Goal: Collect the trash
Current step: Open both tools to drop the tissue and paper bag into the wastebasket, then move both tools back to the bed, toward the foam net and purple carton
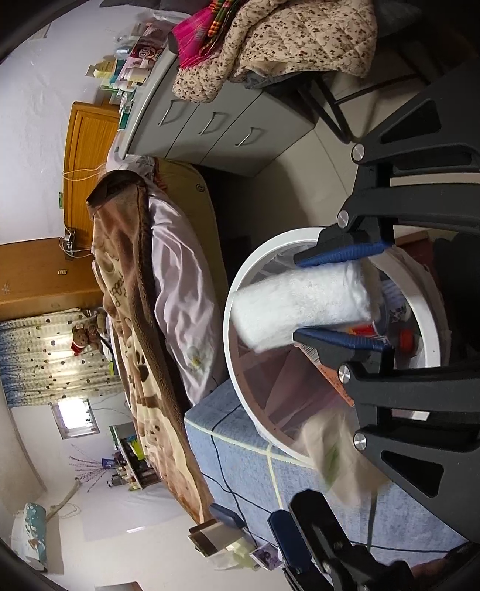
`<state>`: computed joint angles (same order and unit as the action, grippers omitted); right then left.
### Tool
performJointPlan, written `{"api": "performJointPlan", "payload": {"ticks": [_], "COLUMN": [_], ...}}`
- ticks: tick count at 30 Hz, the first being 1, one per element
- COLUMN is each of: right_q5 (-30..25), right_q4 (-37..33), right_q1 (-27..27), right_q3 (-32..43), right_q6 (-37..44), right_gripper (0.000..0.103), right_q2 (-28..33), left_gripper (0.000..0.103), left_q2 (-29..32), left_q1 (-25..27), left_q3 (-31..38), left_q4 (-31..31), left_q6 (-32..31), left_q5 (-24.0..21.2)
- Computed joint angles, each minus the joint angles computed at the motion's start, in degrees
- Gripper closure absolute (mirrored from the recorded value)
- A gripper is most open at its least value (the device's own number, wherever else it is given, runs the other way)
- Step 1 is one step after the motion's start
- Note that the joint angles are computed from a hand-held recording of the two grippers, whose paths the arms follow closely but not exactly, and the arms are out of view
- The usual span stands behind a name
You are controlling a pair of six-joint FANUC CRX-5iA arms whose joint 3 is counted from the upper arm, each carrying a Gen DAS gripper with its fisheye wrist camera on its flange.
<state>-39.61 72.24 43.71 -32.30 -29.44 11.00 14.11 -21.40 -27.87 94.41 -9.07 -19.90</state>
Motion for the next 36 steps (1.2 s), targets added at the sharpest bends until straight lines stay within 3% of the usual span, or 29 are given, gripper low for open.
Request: {"api": "performJointPlan", "payload": {"ticks": [4, 18, 36], "right_q5": [-0.7, -1.8, 2.3], "right_q4": [0.4, 2.7, 8.9], "right_q1": [0.2, 1.1, 1.8], "right_q3": [0.1, 0.9, 4.8], "right_q6": [-0.7, -2.2, -1.4], "right_gripper": [0.047, 0.047, 0.047], "right_q2": [-0.1, -0.1, 2.9], "left_gripper": [0.042, 0.042, 0.041], "left_q2": [-0.1, -3.2, -8.6], "left_q1": [0.7, 1.4, 4.2], "left_q3": [0.0, -2.6, -6.5], "left_q4": [-1.1, 3.8, 19.4], "left_q6": [1.2, -1.7, -13.4], "left_q5": [-0.2, 1.6, 7.3]}}
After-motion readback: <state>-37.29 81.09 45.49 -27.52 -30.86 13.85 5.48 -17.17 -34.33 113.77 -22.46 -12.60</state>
